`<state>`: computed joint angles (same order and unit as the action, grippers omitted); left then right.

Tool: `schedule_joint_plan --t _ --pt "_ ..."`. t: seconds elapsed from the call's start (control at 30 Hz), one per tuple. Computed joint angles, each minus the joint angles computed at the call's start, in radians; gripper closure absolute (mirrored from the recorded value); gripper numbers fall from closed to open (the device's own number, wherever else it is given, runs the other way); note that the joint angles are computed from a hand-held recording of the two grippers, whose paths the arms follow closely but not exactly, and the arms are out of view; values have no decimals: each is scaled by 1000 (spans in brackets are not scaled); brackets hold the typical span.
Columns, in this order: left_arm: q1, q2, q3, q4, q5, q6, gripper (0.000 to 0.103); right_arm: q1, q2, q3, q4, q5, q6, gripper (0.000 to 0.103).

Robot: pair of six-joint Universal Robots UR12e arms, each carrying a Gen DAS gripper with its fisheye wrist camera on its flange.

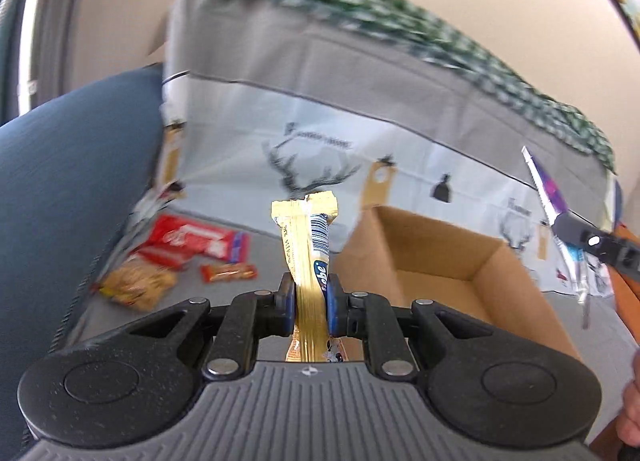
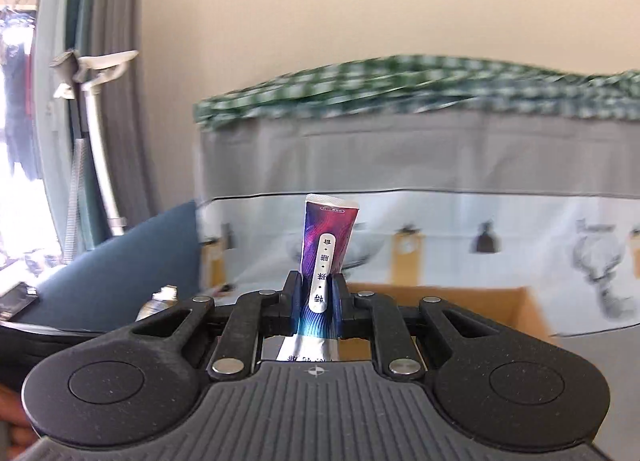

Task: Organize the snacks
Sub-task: 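Lift both held snacks and carry them above the cardboard box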

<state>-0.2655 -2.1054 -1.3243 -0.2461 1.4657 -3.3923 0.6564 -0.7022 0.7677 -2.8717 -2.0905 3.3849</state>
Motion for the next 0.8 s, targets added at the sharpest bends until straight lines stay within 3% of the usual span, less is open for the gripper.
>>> schedule_joint_plan --t 0.23,0.5,0.8 --pt "-30 -37 42 32 -50 14 87 -29 -89 186 23 -61 176 87" --pt "-58 -82 97 48 -100 33 87 -38 -135 279 1 -110 168 87" --pt "-84 -101 109 79 -123 128 87 -42 -144 302 3 -138 181 87"
